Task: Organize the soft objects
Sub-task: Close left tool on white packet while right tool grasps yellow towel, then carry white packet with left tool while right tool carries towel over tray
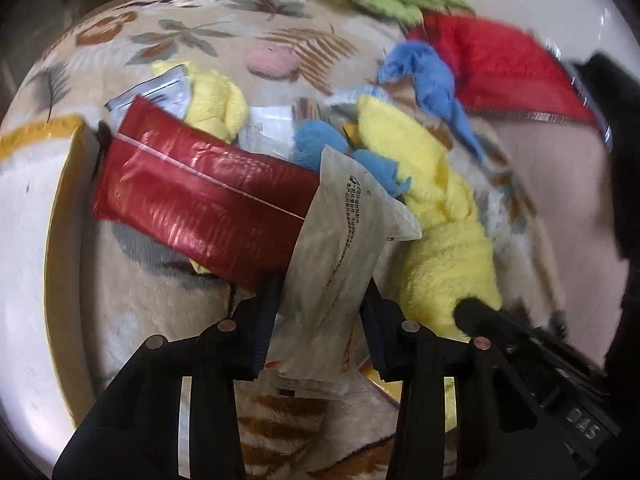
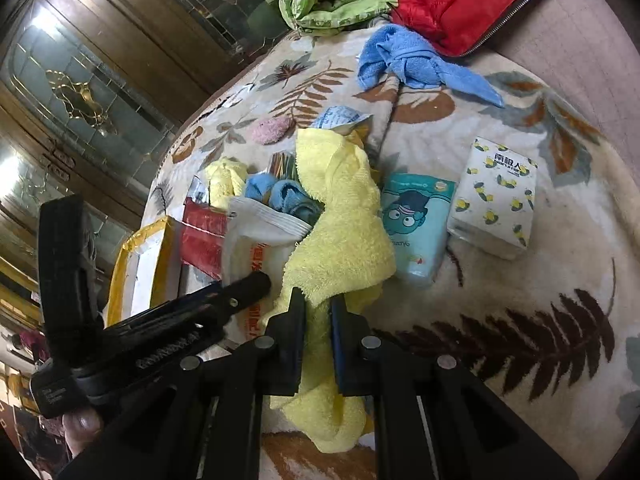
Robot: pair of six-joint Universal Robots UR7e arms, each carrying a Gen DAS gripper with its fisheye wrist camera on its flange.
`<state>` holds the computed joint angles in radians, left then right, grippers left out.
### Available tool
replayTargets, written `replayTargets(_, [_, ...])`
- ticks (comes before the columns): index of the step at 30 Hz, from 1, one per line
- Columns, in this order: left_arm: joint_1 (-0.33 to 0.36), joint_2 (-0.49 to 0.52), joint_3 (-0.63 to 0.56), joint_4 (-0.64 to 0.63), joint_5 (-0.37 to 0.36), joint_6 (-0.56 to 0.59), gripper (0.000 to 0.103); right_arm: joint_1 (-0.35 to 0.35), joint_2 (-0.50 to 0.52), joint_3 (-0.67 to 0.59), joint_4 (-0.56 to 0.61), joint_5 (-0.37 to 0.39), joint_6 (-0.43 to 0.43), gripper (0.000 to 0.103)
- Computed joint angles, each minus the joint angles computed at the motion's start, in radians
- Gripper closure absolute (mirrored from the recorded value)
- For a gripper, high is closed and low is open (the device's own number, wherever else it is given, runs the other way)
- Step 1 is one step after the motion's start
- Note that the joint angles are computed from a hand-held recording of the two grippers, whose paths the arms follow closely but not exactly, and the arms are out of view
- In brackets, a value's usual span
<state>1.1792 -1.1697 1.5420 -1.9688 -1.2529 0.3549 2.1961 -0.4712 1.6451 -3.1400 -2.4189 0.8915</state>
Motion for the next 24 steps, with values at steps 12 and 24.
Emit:
replayTargets(12, [0.059,-0.131,-0.075,0.125,-0.187,-0.107,0.072,0.088,0.058,-0.123,-0.075,-0.122,-0.142,0.095])
replayTargets(24, [0.129,-0.190,-0.224,0.145,-0.120,-0.174,0.072,0.148,0.201,-0.433,-0.116,0.020,-0.431,0.095])
